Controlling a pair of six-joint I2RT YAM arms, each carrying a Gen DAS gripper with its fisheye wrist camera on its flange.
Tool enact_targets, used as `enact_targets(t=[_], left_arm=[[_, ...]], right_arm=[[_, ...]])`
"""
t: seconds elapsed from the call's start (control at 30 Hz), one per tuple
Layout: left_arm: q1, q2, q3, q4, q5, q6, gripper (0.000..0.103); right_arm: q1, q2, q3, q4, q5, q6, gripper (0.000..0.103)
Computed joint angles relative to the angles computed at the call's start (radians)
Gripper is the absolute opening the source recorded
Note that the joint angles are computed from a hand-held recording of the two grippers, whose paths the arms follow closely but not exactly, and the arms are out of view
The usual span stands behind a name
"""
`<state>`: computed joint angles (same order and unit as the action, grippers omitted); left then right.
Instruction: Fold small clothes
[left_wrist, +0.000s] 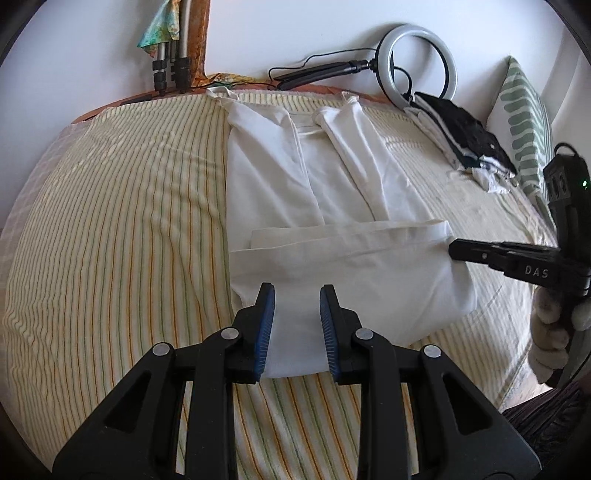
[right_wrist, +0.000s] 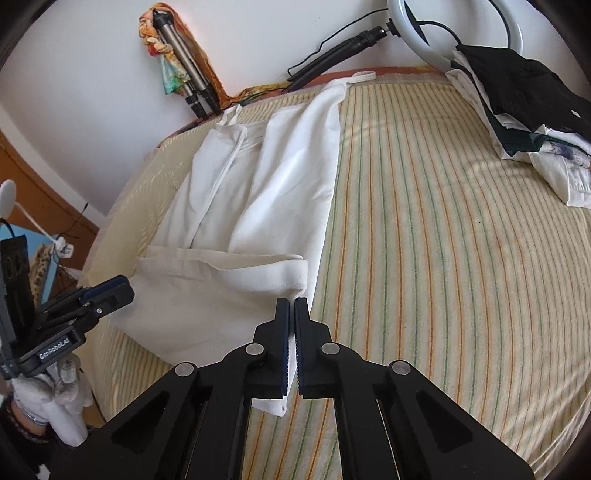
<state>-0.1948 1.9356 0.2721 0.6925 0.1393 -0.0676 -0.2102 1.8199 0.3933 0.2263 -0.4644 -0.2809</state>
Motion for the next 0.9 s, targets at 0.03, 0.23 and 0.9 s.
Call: enact_targets(t=[0.03, 0.23, 0.9], left_arm=[[-0.019, 0.009, 0.001, 0.005, -0.036, -0.005, 0.024], [-0.081, -0.056, -0.110, 0.156, -0.019, -0.007, 0.024], [0.057, 0.079, 0.071, 0.003, 0.008, -0.012, 0.026]], right_arm=[[0.017, -0.024, -0.016, 0.017, 0.049, 0.012, 0.009], [0.066, -0.240, -0.164, 0.078, 0.002, -0.094, 0.009], [0.077, 0.027, 0.016, 0.043, -0.055, 0.003, 0.016]])
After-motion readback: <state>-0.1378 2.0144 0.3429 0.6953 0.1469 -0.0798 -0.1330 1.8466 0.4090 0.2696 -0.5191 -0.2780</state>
